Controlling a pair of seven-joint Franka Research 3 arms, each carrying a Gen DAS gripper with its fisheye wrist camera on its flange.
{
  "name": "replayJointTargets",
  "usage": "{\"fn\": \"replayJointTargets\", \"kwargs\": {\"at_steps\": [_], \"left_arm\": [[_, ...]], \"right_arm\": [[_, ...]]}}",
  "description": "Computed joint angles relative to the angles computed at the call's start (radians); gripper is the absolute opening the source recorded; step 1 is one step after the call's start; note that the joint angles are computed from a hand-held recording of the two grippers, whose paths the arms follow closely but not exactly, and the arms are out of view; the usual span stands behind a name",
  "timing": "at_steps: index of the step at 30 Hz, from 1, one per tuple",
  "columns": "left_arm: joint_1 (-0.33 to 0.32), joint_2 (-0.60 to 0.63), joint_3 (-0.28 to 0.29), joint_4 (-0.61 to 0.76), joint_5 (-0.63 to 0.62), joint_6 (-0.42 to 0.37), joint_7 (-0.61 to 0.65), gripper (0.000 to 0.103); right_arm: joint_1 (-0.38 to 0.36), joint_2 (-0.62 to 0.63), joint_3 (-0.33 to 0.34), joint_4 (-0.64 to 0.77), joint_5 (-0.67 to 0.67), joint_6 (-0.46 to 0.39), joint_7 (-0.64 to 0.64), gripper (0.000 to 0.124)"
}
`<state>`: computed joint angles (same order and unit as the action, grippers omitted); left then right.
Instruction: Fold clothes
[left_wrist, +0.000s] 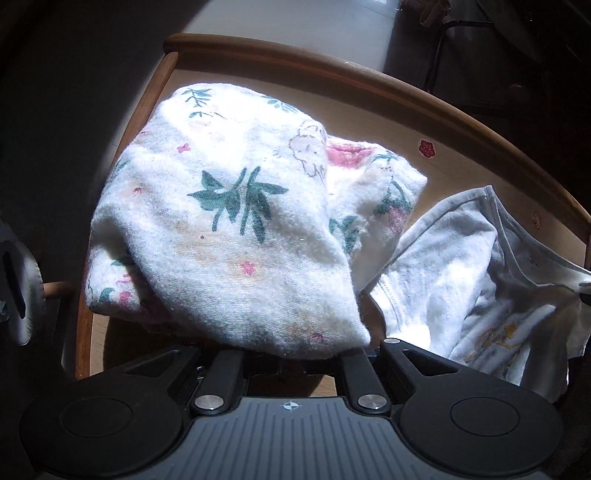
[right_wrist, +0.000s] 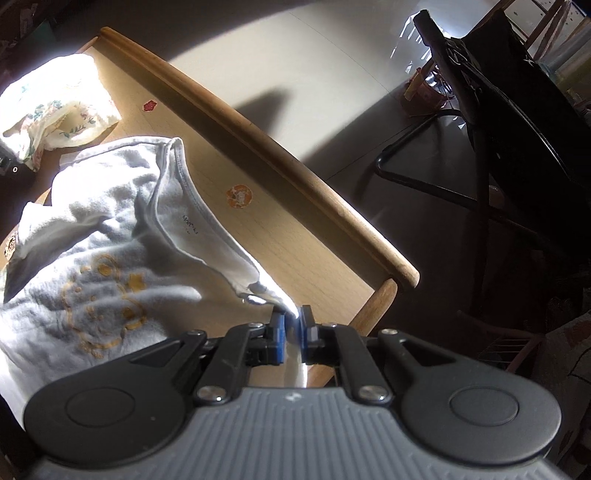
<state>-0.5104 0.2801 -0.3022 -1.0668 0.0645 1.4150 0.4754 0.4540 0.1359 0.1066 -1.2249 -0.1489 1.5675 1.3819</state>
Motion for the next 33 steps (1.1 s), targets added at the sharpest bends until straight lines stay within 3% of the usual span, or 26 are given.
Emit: {"fn": "replayJointTargets", "kwargs": {"at_steps": [10, 16, 21, 24, 28, 33], "left_arm": [[0.019, 0.014, 0.018, 0.021, 0.023, 0.007, 0.015, 0.014], [0.020, 0.032, 0.014, 0.056, 0.014, -0.028, 0.027, 0.014], [-0.002, 0.030, 0.001, 0.068, -0.021, -0.030, -0.001, 0.014], [-0.005, 0.007, -0.011, 0.039, -0.073, 0.010, -0.042, 0.014], [-0.021, -0.003, -0.025, 0.033, -0.100, 0.004, -0.077, 0.014], [-0.052, -0.021, -0.029, 0.016, -0.060, 0.043, -0.101, 0.014]], "right_arm": [[-0.028, 0.009, -0.020, 0.008, 0.032, 0.043, 0.041, 0.010], [-0.053, 0.011, -0.030, -0.006, 0.057, 0.061, 0.118, 0.012], [-0.096, 0.039, -0.051, 0.033, 0.172, 0.018, 0.293, 0.016], [-0.118, 0.053, -0.061, 0.059, 0.214, -0.008, 0.389, 0.030], [-0.116, 0.053, -0.059, 0.078, 0.162, -0.037, 0.377, 0.033], [-0.111, -0.026, -0.053, -0.002, 0.111, 0.024, 0.376, 0.033]]}}
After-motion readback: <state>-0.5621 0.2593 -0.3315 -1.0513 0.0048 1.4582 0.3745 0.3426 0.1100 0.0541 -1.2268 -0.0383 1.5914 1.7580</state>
